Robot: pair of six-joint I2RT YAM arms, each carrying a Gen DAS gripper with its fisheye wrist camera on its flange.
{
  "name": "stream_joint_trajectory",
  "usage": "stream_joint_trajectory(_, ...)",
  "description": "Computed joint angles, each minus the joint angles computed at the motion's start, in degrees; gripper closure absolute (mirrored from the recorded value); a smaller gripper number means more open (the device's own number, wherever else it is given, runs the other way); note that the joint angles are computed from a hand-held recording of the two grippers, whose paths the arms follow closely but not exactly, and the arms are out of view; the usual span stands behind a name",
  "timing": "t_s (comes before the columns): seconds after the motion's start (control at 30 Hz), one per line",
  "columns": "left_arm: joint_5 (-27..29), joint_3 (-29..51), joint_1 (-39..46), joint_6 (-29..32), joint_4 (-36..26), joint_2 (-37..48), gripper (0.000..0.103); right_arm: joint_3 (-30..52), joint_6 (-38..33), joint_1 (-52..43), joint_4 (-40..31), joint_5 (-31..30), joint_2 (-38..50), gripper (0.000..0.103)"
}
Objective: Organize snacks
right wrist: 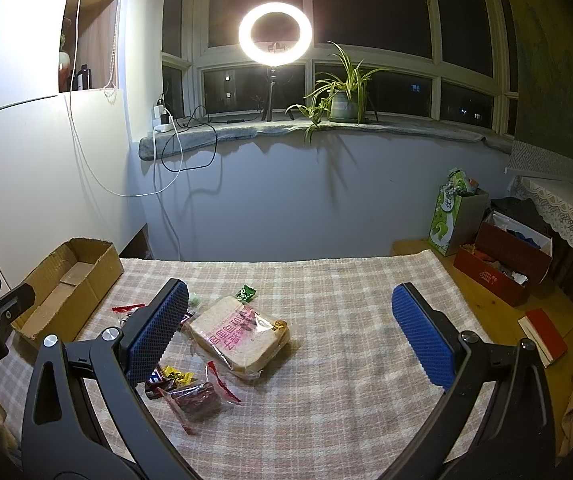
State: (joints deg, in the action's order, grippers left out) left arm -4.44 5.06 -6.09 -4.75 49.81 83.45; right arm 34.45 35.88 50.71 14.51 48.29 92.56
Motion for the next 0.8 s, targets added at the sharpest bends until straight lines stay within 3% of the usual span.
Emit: stream_joint_trajectory(0.8,1.0,0.1,1.0,0.2,-0.5,-0.6,0.019,0.5,0.2,0.2,0.3,-0.1,1.0,0.0)
